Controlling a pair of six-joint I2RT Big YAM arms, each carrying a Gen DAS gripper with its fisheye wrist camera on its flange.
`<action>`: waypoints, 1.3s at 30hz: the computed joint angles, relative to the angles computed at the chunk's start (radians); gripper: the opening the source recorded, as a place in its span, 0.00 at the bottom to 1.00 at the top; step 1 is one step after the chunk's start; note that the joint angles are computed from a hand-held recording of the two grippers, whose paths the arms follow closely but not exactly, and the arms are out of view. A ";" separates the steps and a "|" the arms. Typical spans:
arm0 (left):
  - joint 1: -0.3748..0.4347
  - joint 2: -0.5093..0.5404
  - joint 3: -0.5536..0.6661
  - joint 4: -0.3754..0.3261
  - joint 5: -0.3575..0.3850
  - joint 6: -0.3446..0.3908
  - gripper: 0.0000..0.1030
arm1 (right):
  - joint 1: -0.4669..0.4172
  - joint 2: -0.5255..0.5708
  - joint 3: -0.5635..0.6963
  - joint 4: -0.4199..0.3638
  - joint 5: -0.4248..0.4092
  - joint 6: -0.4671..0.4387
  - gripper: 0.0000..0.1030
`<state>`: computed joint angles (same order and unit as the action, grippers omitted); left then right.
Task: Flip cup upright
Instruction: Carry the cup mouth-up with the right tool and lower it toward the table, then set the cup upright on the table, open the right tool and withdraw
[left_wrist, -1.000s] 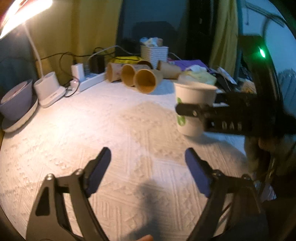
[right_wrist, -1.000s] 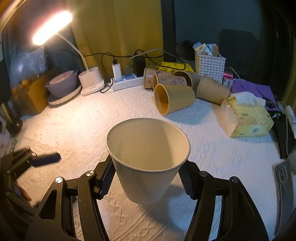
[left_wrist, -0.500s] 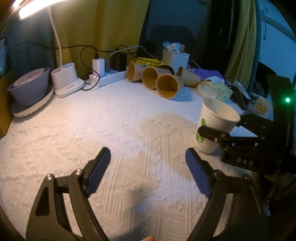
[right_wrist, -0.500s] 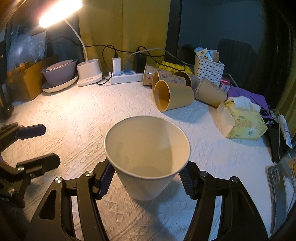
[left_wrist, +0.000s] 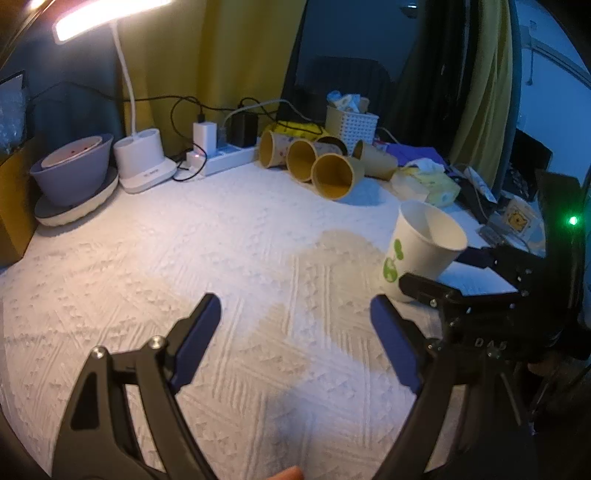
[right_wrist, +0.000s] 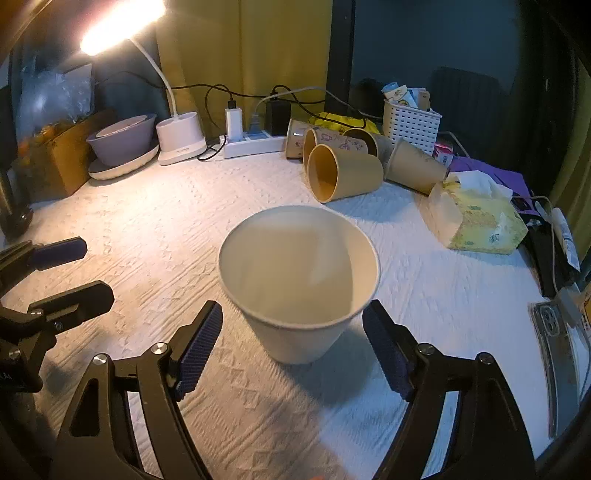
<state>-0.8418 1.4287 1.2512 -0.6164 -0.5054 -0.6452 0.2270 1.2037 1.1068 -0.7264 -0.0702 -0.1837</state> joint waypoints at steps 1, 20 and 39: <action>-0.004 -0.003 -0.001 0.000 -0.004 0.000 0.82 | -0.001 -0.001 0.000 -0.002 -0.005 -0.002 0.79; -0.083 -0.061 -0.019 -0.013 -0.100 -0.036 0.98 | 0.001 -0.138 -0.058 -0.028 -0.003 0.000 0.79; -0.160 -0.125 -0.021 -0.011 -0.229 -0.006 0.98 | 0.008 -0.264 -0.069 -0.024 0.004 -0.008 0.79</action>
